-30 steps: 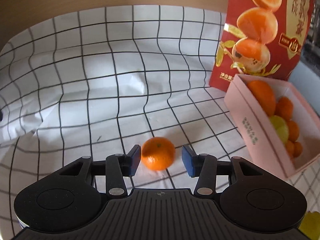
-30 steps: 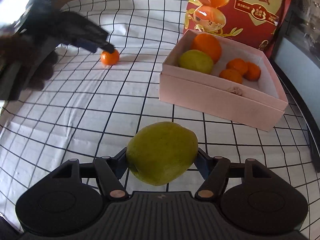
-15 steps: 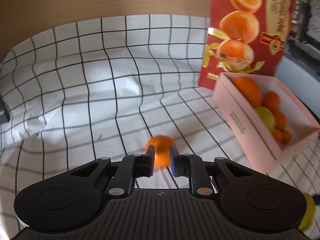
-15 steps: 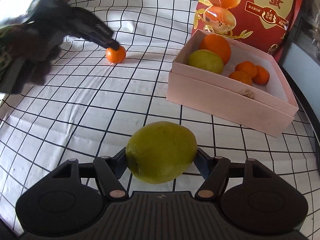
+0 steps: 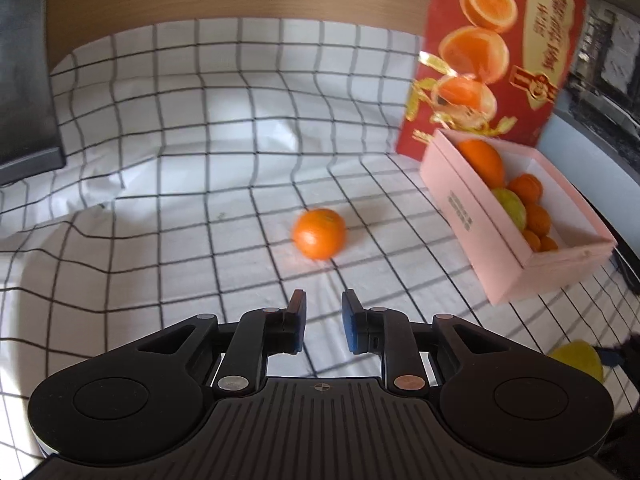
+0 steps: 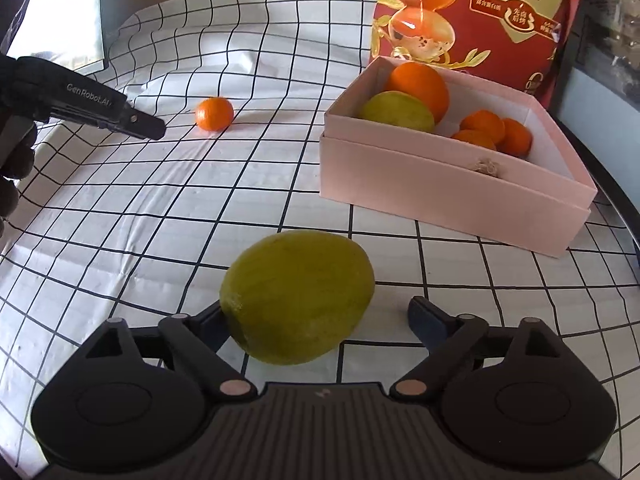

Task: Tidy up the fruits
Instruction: 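Grasp the tangerine on the cloth with the left tool while the right tool grasps the second pear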

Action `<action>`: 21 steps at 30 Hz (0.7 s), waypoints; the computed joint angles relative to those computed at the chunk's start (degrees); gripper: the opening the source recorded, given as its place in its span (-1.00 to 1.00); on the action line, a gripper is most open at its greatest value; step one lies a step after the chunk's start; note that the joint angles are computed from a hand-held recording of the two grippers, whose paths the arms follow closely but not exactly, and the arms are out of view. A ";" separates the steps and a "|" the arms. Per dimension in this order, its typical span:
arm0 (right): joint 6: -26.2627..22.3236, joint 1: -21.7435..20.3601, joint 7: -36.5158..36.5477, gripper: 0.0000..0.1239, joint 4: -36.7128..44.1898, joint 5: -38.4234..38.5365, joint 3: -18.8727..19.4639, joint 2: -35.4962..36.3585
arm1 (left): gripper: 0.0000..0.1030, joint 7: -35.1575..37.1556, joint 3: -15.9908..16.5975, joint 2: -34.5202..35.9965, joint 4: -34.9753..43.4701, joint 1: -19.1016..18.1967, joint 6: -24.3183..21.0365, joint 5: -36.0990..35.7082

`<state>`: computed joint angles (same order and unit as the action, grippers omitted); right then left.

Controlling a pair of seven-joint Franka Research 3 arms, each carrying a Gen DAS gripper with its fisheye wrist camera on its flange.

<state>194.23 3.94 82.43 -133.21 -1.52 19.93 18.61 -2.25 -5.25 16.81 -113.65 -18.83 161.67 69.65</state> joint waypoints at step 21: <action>5.22 2.47 3.89 0.66 -0.80 -3.52 -3.65 1.37 | 0.08 38.06 1.14 15.09 20.93 -3.51 -10.95 -15.20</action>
